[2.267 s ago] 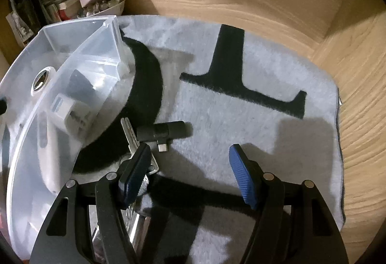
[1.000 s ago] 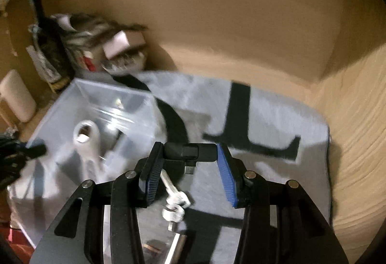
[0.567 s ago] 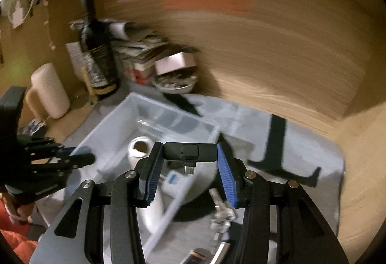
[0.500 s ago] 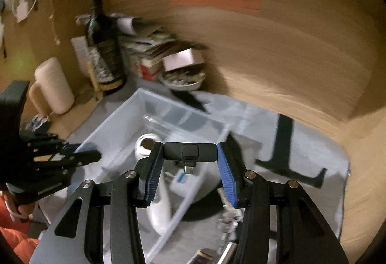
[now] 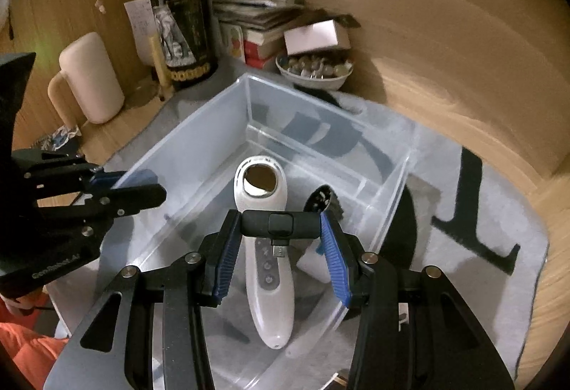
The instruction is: Organize rigid objects
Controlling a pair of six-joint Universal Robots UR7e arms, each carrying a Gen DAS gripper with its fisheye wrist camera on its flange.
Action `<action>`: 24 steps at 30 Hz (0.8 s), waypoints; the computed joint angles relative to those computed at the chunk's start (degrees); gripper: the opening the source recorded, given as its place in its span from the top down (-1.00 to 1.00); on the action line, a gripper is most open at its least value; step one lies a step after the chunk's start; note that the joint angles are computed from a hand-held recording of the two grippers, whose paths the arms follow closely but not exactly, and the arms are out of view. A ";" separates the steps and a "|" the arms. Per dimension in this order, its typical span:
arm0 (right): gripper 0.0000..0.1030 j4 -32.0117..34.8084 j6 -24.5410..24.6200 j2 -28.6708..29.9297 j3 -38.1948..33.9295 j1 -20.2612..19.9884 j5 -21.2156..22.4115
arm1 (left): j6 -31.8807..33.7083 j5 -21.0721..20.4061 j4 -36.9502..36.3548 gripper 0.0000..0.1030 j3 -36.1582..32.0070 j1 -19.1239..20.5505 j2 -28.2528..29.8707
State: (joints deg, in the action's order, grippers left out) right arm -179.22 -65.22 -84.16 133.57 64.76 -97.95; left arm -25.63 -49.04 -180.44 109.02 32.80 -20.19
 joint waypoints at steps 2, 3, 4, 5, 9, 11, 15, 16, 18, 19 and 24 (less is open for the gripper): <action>0.19 0.39 -0.02 0.07 -0.03 0.03 -0.59 | -0.02 -0.01 -0.04 0.79 0.02 -0.01 0.01; 0.18 0.15 -0.04 0.08 0.07 -0.01 -0.60 | -0.02 -0.01 -0.04 0.79 0.02 -0.01 0.01; 0.16 0.05 -0.03 0.07 0.12 -0.02 -0.60 | 0.03 0.06 0.04 0.79 -0.05 -0.03 0.04; 0.12 0.05 0.03 -0.15 0.24 -0.06 -0.42 | 0.00 0.05 0.04 0.79 -0.02 -0.02 0.01; 0.00 -0.06 0.11 -1.66 0.76 -0.42 1.13 | -0.08 0.03 -0.03 0.79 0.00 -0.03 0.03; -0.03 0.29 0.08 -2.61 0.93 -0.61 1.90 | -0.10 0.07 0.07 0.79 -0.02 -0.04 0.01; -0.13 -0.02 0.15 -4.96 1.48 -1.35 4.17 | -0.14 0.07 0.11 0.79 0.00 -0.05 -0.01; -0.13 -0.33 0.33 -5.62 1.60 -1.62 4.76 | -0.14 0.07 0.11 0.79 0.00 -0.05 -0.01; -0.13 -0.84 0.93 -6.57 1.61 -2.08 5.61 | -0.09 0.04 0.06 0.79 0.02 -0.03 -0.01; -0.13 -0.79 1.22 -7.24 1.54 -2.47 6.08 | -0.09 0.04 0.06 0.79 0.02 -0.03 -0.01; -0.14 -2.38 3.08 -9.44 1.09 -4.34 6.89 | -0.13 -0.11 -0.09 0.79 0.11 -0.01 -0.07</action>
State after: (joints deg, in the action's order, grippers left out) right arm -181.60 -62.14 -93.61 134.66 60.42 -91.07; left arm -25.76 -49.15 -180.54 109.13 32.80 -20.26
